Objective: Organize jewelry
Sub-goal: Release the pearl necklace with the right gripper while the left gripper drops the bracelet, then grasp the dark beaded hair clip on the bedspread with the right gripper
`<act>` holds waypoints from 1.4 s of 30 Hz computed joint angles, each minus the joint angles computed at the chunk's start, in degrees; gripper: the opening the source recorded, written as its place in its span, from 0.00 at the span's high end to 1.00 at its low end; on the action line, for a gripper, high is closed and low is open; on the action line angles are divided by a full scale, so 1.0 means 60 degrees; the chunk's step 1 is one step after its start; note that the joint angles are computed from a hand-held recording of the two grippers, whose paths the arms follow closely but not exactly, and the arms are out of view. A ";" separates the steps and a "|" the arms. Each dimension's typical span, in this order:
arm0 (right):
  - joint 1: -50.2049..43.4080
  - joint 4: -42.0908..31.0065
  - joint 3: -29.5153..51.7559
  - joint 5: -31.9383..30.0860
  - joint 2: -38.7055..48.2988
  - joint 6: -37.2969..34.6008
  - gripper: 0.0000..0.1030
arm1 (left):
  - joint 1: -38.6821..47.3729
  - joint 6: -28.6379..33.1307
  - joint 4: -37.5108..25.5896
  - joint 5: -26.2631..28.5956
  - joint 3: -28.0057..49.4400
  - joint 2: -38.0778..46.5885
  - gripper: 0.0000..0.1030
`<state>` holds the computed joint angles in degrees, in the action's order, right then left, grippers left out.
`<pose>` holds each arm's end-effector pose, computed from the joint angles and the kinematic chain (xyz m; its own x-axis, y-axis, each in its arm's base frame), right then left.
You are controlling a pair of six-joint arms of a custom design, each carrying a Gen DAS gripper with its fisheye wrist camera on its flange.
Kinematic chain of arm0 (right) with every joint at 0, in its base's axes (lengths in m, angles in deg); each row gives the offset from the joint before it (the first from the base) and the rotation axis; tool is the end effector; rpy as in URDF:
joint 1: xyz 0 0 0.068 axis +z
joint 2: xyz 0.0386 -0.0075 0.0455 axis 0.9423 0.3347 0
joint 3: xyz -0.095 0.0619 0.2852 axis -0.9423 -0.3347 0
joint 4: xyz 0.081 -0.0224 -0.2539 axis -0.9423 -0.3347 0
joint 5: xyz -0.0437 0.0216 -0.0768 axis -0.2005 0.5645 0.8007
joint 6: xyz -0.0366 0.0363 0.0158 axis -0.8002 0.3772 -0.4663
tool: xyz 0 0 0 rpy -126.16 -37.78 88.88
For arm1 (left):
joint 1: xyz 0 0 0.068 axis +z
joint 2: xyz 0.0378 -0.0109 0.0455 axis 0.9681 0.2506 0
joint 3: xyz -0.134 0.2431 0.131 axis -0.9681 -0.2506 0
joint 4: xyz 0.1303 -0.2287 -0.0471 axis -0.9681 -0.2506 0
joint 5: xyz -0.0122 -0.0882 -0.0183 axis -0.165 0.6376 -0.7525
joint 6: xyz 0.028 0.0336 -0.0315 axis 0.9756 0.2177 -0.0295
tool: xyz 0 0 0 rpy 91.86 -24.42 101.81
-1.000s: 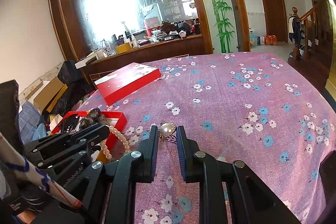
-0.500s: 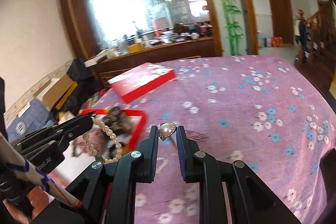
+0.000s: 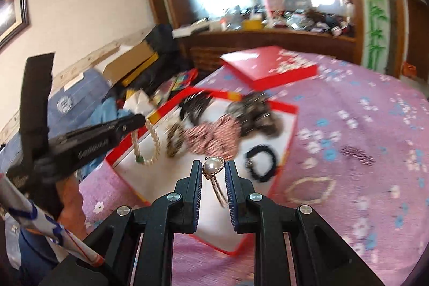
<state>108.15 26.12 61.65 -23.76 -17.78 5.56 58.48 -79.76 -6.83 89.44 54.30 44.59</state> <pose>0.1571 0.1097 0.2922 -0.6232 0.0640 -0.7795 -0.1657 0.9632 0.2116 0.2528 -0.0786 0.3241 -0.6251 0.0730 -0.7771 0.2496 0.9621 -0.1103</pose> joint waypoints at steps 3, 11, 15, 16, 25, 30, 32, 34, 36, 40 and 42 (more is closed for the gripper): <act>-0.0077 0.0498 0.0103 -0.0463 0.0893 -0.0144 0.81 | 0.0734 0.0033 0.0071 0.0492 0.0068 0.0459 0.91; -0.0529 0.1117 0.0332 -0.1257 0.2628 -0.0203 0.81 | 0.0890 0.0037 0.0393 0.0693 0.0038 0.1422 0.91; -0.0666 0.1234 0.0138 -0.1367 0.2786 -0.0159 0.80 | 0.0890 -0.0082 0.0559 0.0726 -0.0040 0.1490 0.91; -0.0668 0.1254 0.0102 -0.1321 0.2785 -0.0140 0.80 | 0.0879 -0.0122 0.0558 0.0648 -0.0033 0.1503 0.90; -0.1056 0.0794 -0.0174 -0.1446 0.1360 -0.0074 0.80 | 0.1092 -0.0290 0.0847 0.0991 -0.0231 0.1201 0.73; -0.2023 -0.0106 -0.0229 -0.1636 -0.0223 -0.0195 0.80 | 0.0923 -0.0368 0.0496 0.1068 -0.0249 0.0557 0.73; -0.2901 -0.0385 -0.0264 -0.2108 -0.0756 -0.0308 0.80 | 0.0716 -0.0351 0.0312 0.1078 -0.0183 0.0362 0.73; -0.3893 -0.0639 -0.0319 -0.2607 -0.1230 -0.0416 0.80 | 0.0371 -0.0431 0.0024 0.0787 -0.0032 0.0176 0.73; -0.5183 -0.0890 -0.0392 -0.3397 -0.1641 -0.0611 0.80 | 0.0012 -0.0505 -0.0295 0.0817 0.0169 0.0054 0.73; -0.7386 -0.1174 -0.0556 -0.4273 -0.1865 -0.1446 0.75 | -0.0995 -0.0673 -0.0838 0.0727 0.0559 0.0020 0.73; -0.8556 -0.1052 -0.0816 -0.4769 -0.1803 -0.1951 0.75 | -0.1855 -0.0734 -0.1043 0.0474 0.0782 0.0158 0.73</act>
